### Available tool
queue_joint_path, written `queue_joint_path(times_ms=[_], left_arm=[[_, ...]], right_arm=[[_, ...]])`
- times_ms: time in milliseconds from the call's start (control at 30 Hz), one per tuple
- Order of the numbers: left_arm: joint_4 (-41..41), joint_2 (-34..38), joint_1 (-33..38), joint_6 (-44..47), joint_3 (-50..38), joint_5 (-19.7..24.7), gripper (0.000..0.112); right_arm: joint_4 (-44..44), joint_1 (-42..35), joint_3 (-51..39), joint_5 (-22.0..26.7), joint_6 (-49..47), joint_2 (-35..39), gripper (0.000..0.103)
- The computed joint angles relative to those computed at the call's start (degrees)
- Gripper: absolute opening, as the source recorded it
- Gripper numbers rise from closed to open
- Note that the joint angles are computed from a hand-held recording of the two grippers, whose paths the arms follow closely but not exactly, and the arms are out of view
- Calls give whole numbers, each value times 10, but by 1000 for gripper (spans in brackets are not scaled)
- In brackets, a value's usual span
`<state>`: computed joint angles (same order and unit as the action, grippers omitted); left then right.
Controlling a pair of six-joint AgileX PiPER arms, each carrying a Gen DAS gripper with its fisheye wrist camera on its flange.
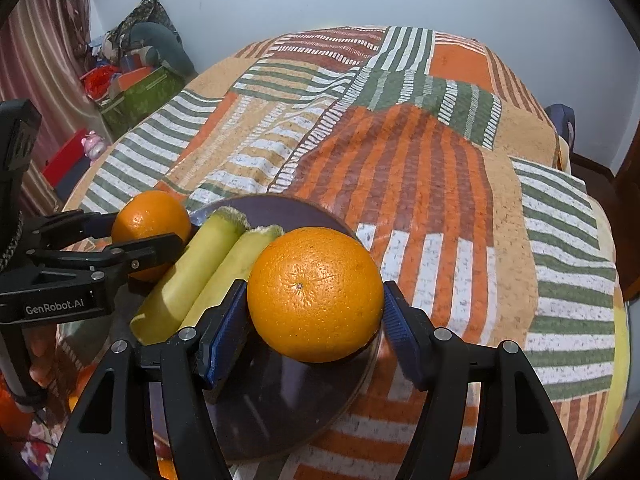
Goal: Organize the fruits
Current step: 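Carry both held oranges onto the purple plate beside the cobs, then open both grippers to release the oranges and pull back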
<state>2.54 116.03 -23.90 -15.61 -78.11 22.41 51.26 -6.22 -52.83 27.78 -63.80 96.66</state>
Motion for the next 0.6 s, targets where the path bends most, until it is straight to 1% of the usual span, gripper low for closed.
queue_joint_path(times_ms=[100,200,267,367,433,500,600], left_arm=[[13,3,-2,-10,-1,-5,66],[6,1,-1,-6,1,-7,66],[4,3,-1,-7,-3,0,66],[21,2,-5,-23,-7,11,67],[40,-1,-8,-42,-7,20,70],[81,-6,-14,-88,-5,30,78],[101,-29,-15,-113,16,24,79]], right_arm=[[0,0,-10,3,3,9,63],[0,-7,-16,16,5,14,64],[-1,-10,-22,24,10,18,64],[-22,-4,-21,17,28,14,64],[-29,-3,-20,16,31,11,66],[-28,-2,-12,8,29,-1,75],[-20,-7,-3,6,23,-19,79]])
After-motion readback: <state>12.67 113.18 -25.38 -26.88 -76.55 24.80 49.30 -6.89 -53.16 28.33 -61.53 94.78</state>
